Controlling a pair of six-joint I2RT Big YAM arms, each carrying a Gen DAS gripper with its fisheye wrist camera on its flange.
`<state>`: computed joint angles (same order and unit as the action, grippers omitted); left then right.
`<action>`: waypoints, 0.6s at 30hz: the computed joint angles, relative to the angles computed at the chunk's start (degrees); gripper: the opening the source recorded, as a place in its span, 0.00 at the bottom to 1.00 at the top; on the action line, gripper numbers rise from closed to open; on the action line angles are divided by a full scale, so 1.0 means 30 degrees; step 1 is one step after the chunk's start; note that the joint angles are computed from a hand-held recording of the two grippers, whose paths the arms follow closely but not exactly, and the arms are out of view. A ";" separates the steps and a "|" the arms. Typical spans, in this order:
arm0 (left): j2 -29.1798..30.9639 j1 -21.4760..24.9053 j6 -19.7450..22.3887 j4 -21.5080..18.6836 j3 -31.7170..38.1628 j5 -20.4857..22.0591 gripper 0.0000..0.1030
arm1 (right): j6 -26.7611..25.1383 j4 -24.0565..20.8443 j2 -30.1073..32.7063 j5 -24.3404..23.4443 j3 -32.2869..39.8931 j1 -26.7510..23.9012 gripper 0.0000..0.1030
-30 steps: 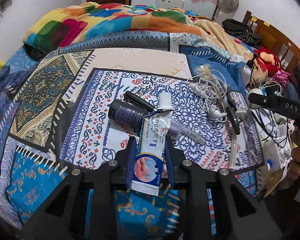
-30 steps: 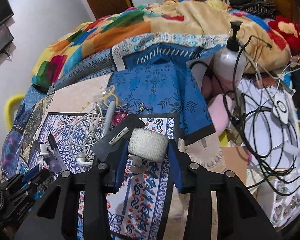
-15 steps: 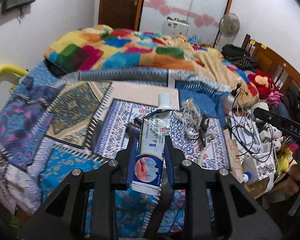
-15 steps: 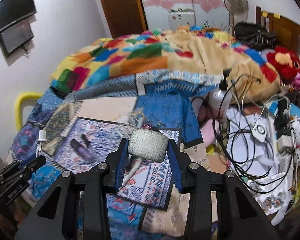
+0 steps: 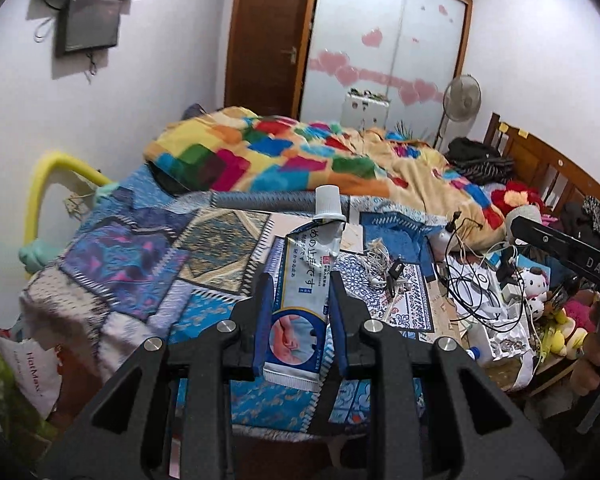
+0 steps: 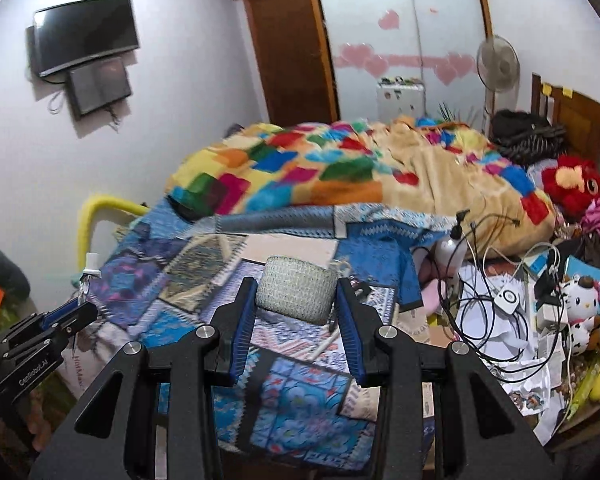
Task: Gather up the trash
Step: 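Carry the tube and roll with both tools over the white bucket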
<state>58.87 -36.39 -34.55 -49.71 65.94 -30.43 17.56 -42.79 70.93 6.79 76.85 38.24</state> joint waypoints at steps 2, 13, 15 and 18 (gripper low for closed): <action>-0.0814 -0.0478 -0.0411 -0.0774 -0.0119 -0.0801 0.26 | 0.0037 -0.0029 -0.0503 0.0257 -0.0124 0.0594 0.35; -0.5150 -0.4201 -0.5142 -0.7230 -0.0767 -0.5646 0.26 | 0.0333 -0.0042 -0.1931 0.1440 -0.0402 0.4219 0.35; -0.5708 -0.4926 -0.6535 -0.8760 -0.0841 -0.6281 0.26 | 0.0372 -0.0021 -0.2032 0.1664 -0.0432 0.4938 0.35; -0.6446 -0.6095 -0.9151 -1.1577 -0.0987 -0.7222 0.26 | 0.0330 0.0062 -0.1926 0.1865 -0.0338 0.5991 0.35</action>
<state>39.53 -54.67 -62.00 -84.44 62.98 -52.09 18.54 -42.60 65.15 12.39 75.84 56.21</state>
